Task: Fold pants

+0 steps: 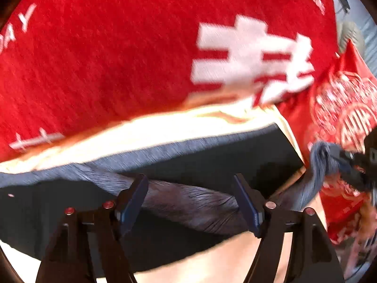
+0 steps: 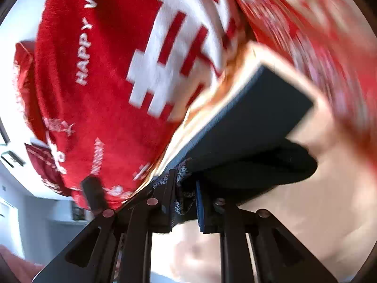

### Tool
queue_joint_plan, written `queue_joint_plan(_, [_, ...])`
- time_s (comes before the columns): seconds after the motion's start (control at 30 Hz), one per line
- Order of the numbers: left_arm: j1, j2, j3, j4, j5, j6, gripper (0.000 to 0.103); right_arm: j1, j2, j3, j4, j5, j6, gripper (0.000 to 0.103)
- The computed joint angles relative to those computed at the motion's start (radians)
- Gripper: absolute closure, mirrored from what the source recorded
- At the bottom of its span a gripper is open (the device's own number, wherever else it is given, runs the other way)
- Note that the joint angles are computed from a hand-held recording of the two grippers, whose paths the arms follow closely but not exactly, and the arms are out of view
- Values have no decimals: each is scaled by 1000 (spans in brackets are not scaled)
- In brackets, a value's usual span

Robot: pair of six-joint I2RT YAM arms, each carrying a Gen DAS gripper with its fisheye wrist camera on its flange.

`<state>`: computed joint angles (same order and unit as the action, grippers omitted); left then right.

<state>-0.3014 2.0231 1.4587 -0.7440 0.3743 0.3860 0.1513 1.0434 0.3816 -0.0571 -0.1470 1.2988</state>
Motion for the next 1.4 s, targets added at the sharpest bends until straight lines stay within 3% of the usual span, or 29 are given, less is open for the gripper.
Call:
queue_joint_plan(0.1, [6, 16, 13, 29, -72, -24, 28, -179, 185, 127, -76, -102, -207, 81])
queue_joint_plan(0.17, [22, 23, 6, 41, -110, -29, 28, -204, 291, 252, -204, -67, -332, 63])
queue_joint_plan(0.2, [31, 29, 2, 43, -129, -27, 28, -201, 295, 274, -241, -42, -361, 40])
queue_joint_plan(0.23, [37, 40, -5, 52, -159, -29, 28, -180, 289, 291, -272, 0, -377, 31])
queue_joint_plan(0.37, [56, 94, -22, 104, -261, -44, 28, -90, 250, 252, -325, 67, -296, 31])
queue_joint_plan(0.47, [76, 159, -2, 136, -309, -72, 28, -38, 317, 198, -357, 101, -198, 45])
queue_joint_plan(0.57, [88, 201, 12, 152, -331, -93, 28, -46, 397, 119, -237, 83, -140, 50])
queue_joint_plan(0.6, [88, 208, 13, 155, -335, -95, 28, -52, 418, 105, -199, 88, -129, 63])
queue_joint_plan(0.63, [89, 216, 13, 161, -343, -96, 28, -59, 436, 102, -177, 101, -122, 86])
queue_joint_plan(0.7, [87, 224, 3, 184, -360, -88, 28, -41, 420, 126, -205, 157, -130, 90])
queue_joint_plan(0.73, [85, 230, -5, 203, -366, -81, 23, -7, 402, 153, -258, 209, -156, 90])
queue_joint_plan(0.8, [82, 239, -13, 237, -400, -90, 13, 11, 430, 177, -318, 215, -175, 90])
queue_joint_plan(0.9, [85, 247, 47, 169, -410, -84, 13, -30, 426, 144, -346, 177, -175, 62])
queue_joint_plan(1.0, [80, 180, 16, 201, -344, -43, 13, 11, 275, 179, -461, 228, -197, 62])
queue_joint_plan(1.07, [53, 193, 36, 202, -329, -34, 13, 41, 257, 240, -453, 243, -282, 62])
queue_joint_plan(1.27, [-26, 324, 111, 260, -379, -140, 13, -10, 685, 433, -250, 108, -527, 62])
queue_joint_plan(1.33, [-18, 347, 126, 305, -366, -160, 13, -21, 780, 473, -218, 121, -544, 68])
queue_joint_plan(1.4, [-8, 390, 190, 291, -378, -162, 13, -41, 783, 479, -190, 171, -579, 72])
